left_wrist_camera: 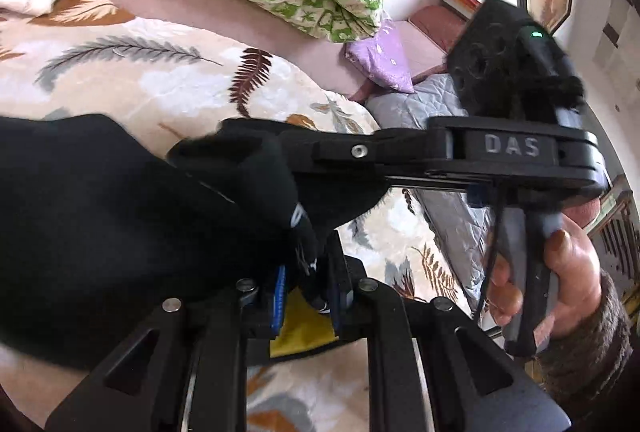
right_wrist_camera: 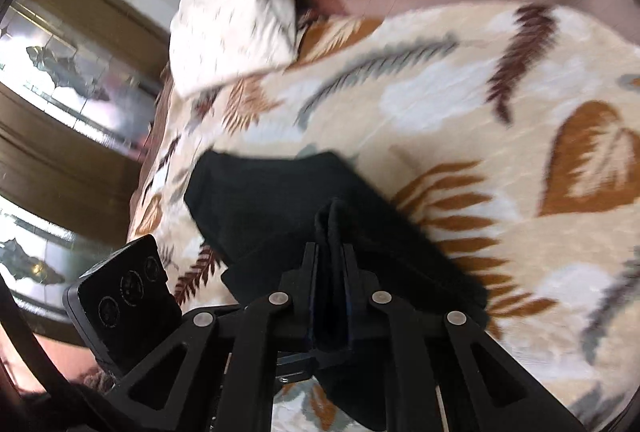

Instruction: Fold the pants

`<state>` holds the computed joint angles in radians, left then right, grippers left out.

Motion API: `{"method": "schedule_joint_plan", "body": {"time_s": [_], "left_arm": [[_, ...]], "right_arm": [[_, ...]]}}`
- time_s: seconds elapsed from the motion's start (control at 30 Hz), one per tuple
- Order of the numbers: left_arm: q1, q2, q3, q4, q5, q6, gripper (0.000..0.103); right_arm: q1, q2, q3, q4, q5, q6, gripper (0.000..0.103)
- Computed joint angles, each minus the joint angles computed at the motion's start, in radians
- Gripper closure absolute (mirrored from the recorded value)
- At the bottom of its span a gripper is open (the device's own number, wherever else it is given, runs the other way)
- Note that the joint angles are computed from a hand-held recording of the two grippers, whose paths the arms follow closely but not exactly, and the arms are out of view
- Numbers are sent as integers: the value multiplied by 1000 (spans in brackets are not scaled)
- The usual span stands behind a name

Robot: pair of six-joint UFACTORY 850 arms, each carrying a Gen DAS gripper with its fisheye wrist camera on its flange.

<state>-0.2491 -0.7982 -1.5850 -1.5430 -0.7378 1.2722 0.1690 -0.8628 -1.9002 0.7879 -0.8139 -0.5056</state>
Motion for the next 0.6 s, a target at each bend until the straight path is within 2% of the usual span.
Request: {"method": "schedule_joint_plan", "body": {"time_s": [0.07, 0.13, 0.27, 0.33, 0.47, 0.57, 0.6], "left_arm": [[8, -29, -42, 90, 21, -127, 90], [27, -35, -46, 158, 32, -194, 90], [66, 3, -4, 297, 59, -257, 90], [81, 29, 20, 352, 84, -264, 90], [115, 66, 62, 324, 66, -205, 90], [110, 83, 56, 302, 55, -162, 90], [106, 86, 51, 300, 54, -152, 90]], "right_arm": [[-1, 17, 10, -39, 40, 21, 93], [3, -2, -14, -50, 39, 52, 93], [30, -100, -133, -75, -5, 103, 92], [38, -161, -200, -29, -62, 119, 89], [36, -216, -236, 150, -162, 69, 89], [22, -158, -154, 220, -107, 7, 84], [17, -140, -135, 208, -86, 10, 73]]}}
